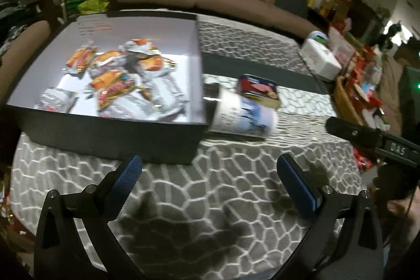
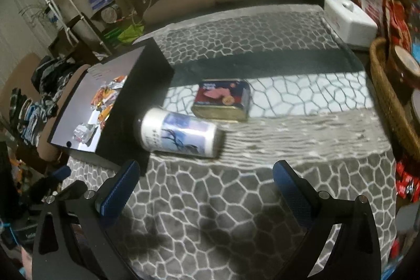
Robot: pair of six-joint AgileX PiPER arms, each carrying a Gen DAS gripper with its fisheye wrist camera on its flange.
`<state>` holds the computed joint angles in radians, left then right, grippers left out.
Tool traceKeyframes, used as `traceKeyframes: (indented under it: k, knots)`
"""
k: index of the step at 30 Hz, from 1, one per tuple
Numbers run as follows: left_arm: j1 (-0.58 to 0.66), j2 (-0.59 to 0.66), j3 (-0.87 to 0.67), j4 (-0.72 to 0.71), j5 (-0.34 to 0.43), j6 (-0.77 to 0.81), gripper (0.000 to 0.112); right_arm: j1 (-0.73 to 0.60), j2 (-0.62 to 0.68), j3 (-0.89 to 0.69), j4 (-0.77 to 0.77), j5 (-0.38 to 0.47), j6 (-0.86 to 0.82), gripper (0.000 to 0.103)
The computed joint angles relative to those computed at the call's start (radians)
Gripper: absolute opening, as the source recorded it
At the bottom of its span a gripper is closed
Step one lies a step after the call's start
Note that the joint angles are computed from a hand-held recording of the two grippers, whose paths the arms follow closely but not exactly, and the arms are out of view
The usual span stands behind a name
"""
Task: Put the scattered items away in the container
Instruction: 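Move both tools away from the box toward the white deer-print cup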
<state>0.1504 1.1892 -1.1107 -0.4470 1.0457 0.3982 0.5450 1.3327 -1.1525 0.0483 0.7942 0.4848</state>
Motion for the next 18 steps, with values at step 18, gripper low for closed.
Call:
traceKeyframes:
  k: [18]
  knots:
    - [-0.287, -0.031, 0.295, -0.081, -0.222, -0.003, 0.103, -0.277, 0.008, 0.22, 0.484, -0.105, -0.676, 0.103]
